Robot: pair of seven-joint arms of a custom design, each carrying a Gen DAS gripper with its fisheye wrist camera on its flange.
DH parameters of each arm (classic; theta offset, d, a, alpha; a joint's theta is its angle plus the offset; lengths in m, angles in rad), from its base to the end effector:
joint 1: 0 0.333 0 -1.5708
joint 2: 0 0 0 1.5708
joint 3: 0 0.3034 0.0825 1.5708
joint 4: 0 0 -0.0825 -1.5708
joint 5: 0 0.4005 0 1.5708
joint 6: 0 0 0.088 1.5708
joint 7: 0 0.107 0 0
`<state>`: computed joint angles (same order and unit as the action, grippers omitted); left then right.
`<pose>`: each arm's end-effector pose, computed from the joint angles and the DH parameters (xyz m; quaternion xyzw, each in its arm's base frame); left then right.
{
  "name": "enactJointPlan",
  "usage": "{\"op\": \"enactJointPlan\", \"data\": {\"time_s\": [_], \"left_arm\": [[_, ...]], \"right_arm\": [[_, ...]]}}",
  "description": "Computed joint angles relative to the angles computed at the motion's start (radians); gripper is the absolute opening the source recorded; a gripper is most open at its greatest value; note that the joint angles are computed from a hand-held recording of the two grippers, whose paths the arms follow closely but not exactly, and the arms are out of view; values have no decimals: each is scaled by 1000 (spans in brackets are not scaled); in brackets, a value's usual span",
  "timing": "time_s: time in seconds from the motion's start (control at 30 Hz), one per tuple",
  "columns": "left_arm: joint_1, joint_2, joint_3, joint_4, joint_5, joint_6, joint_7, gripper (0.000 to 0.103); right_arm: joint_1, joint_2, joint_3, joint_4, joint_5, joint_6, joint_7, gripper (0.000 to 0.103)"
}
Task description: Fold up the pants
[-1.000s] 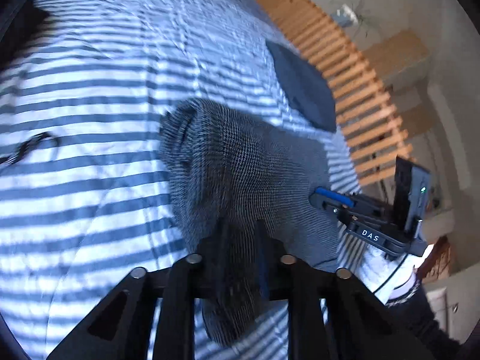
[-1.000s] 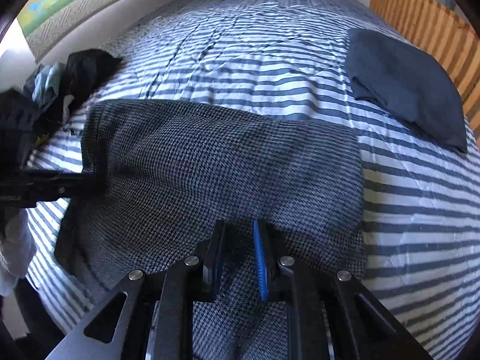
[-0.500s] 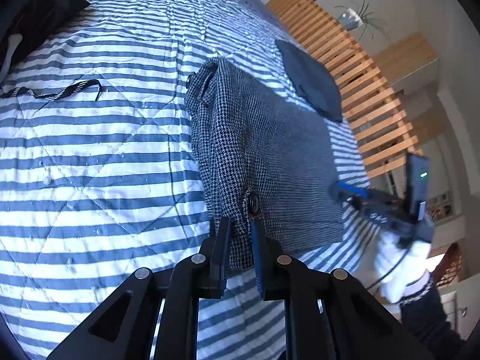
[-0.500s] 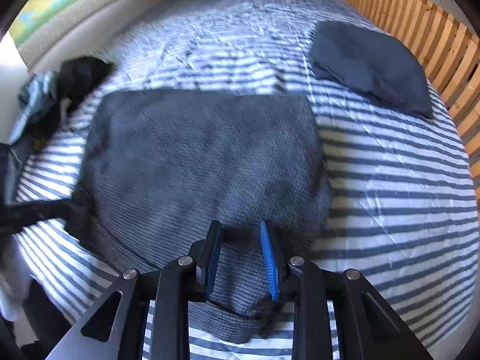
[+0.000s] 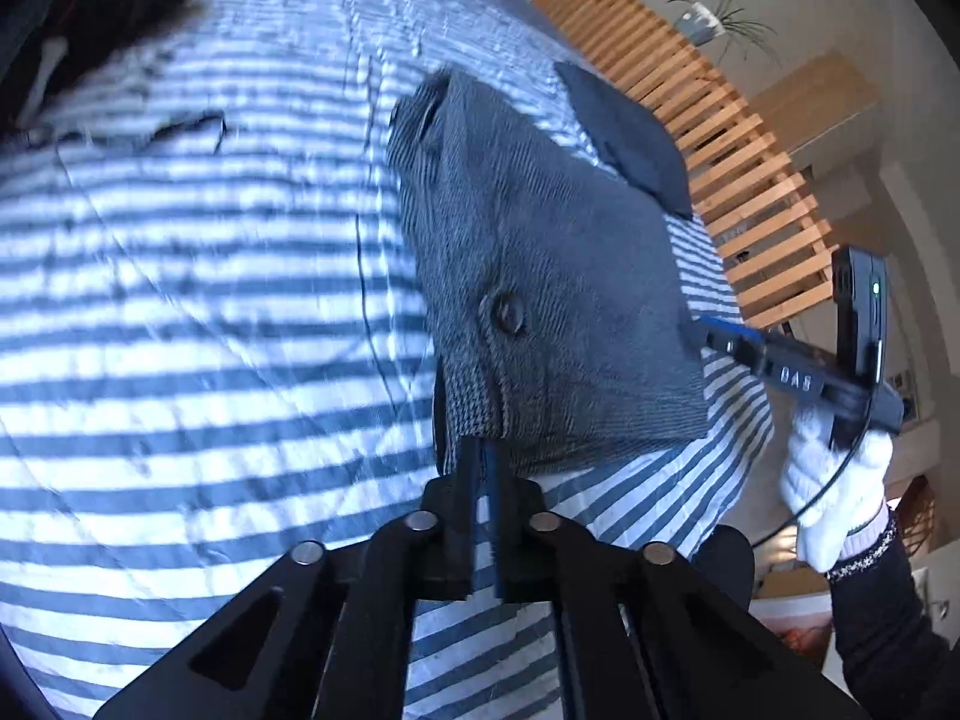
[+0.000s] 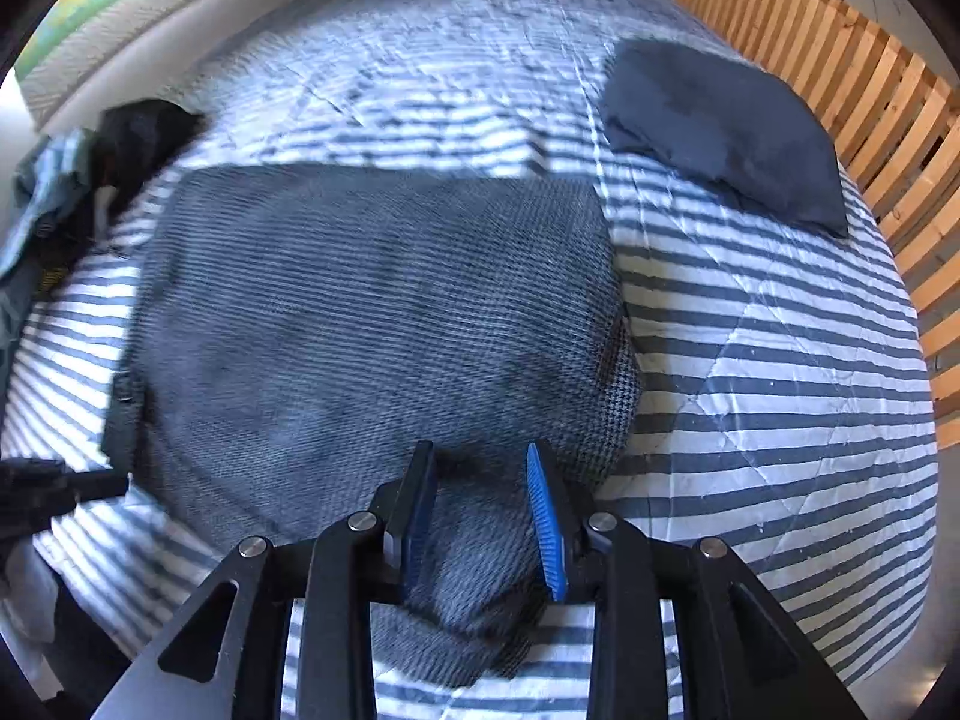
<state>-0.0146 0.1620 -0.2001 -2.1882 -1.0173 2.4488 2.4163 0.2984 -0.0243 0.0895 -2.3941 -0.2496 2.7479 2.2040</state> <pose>0.5585 -0.1219 0.3006 0.5673 -0.7474 0.3240 0.1207 0.4905 0.2112 0.3409 -0.6817 0.7041 -0.1175 0.1604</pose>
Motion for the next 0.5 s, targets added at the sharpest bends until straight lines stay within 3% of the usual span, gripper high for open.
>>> {"op": "enactJointPlan", "data": {"time_s": [0.07, 0.1, 0.13, 0.2, 0.23, 0.33, 0.4, 0.43, 0.5], "left_arm": [[-5, -9, 0, 10, 10, 21, -4, 64], [-16, 2, -4, 23, 21, 60, -14, 66], [-25, 18, -5, 40, 53, 79, -37, 65], [-31, 54, -10, 77, 102, 72, -85, 27], [-36, 80, -9, 101, 146, 66, -136, 14], [-18, 83, -35, 96, 142, 74, -139, 12], [6, 55, -50, 70, 68, 34, -96, 9], [-7, 50, -44, 50, 97, 55, -112, 5], [-37, 67, -31, 26, 197, 111, -168, 5]], "right_arm": [[12, -25, 9, -25, 23, 16, -33, 34], [14, -30, 14, -33, 18, 23, -26, 37], [18, -33, 16, -42, 29, 32, -25, 38], [27, -25, 18, -51, 75, 45, -54, 38], [28, -19, 21, -50, 65, 40, -47, 38], [28, 8, 27, -17, -73, -51, 30, 38], [31, 25, 26, 15, -252, -159, 145, 38], [27, 42, 17, 25, -263, -195, 152, 39], [14, 40, -2, 4, -146, -161, 85, 49]]}}
